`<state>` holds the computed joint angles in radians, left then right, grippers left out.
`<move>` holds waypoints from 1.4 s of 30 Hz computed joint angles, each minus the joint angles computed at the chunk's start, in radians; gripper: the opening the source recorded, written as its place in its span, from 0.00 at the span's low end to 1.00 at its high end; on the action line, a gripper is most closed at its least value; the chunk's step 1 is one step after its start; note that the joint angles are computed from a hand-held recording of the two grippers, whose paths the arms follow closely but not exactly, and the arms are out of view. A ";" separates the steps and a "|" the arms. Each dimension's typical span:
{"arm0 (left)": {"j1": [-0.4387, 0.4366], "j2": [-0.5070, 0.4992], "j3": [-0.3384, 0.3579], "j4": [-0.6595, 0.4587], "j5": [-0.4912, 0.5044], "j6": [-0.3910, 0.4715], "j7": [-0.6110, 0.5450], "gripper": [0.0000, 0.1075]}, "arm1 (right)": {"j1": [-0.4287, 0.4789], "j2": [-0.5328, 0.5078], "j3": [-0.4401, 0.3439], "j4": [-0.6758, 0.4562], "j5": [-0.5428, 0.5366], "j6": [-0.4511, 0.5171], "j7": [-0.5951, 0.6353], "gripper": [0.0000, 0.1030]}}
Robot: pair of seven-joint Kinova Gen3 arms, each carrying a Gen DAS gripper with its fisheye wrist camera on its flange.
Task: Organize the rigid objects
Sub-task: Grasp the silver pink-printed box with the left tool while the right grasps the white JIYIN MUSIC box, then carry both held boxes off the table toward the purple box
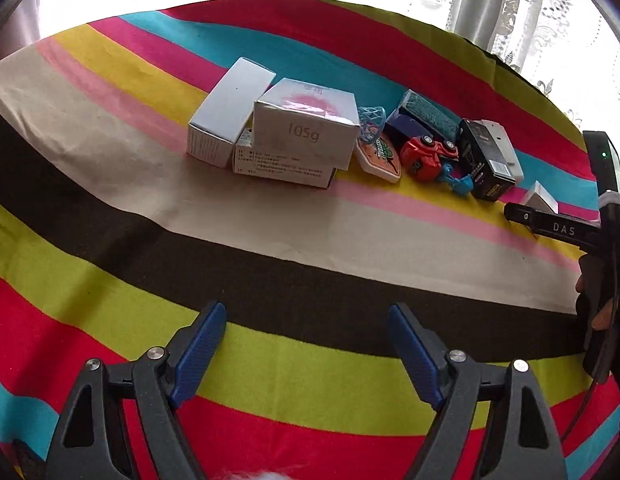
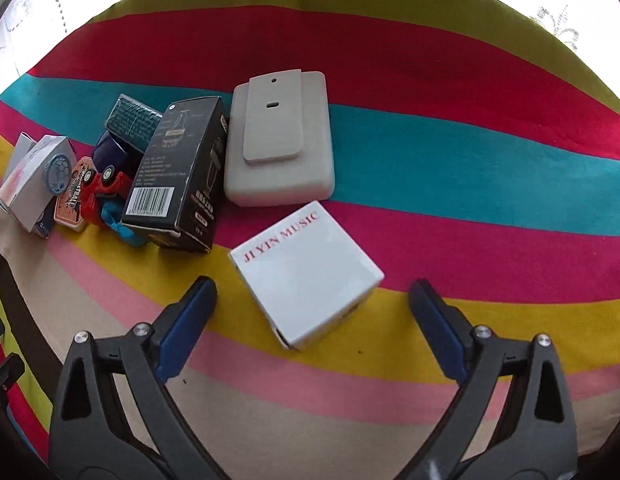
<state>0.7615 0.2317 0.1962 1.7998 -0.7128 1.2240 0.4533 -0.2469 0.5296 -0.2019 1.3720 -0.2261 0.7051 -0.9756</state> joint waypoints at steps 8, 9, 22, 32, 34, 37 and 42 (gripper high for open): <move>-0.073 0.064 -0.056 -0.147 -0.101 0.126 -0.178 0.78 | 0.134 -0.095 -0.105 0.204 -0.141 -0.108 0.222 0.57; -0.119 0.094 -0.022 -0.179 -0.112 0.158 -0.219 0.79 | 0.147 -0.107 -0.110 0.226 -0.160 -0.111 0.248 0.57; 0.206 0.072 0.023 -0.146 -0.136 0.255 0.003 0.63 | 0.127 -0.148 -0.072 0.304 -0.225 -0.142 0.304 0.57; 0.203 0.057 0.034 -0.050 -0.026 0.169 0.051 0.68 | 0.096 -0.165 -0.059 0.311 -0.208 -0.145 0.270 0.57; 0.174 0.041 0.033 -0.026 -0.012 0.123 0.042 0.69 | 0.087 -0.172 -0.056 0.326 -0.198 -0.163 0.264 0.57; 0.156 0.034 0.039 -0.014 -0.019 0.092 0.004 0.70 | 0.092 -0.183 -0.061 0.349 -0.208 -0.173 0.260 0.57; 0.197 0.001 0.064 0.023 -0.041 0.077 0.091 0.61 | 0.079 -0.275 -0.032 0.443 -0.211 -0.149 0.196 0.57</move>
<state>0.9581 0.2325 0.2601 1.8228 -0.7542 1.3014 0.5440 -0.1682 0.2544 -0.2336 1.8153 -0.4367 0.5562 -0.7791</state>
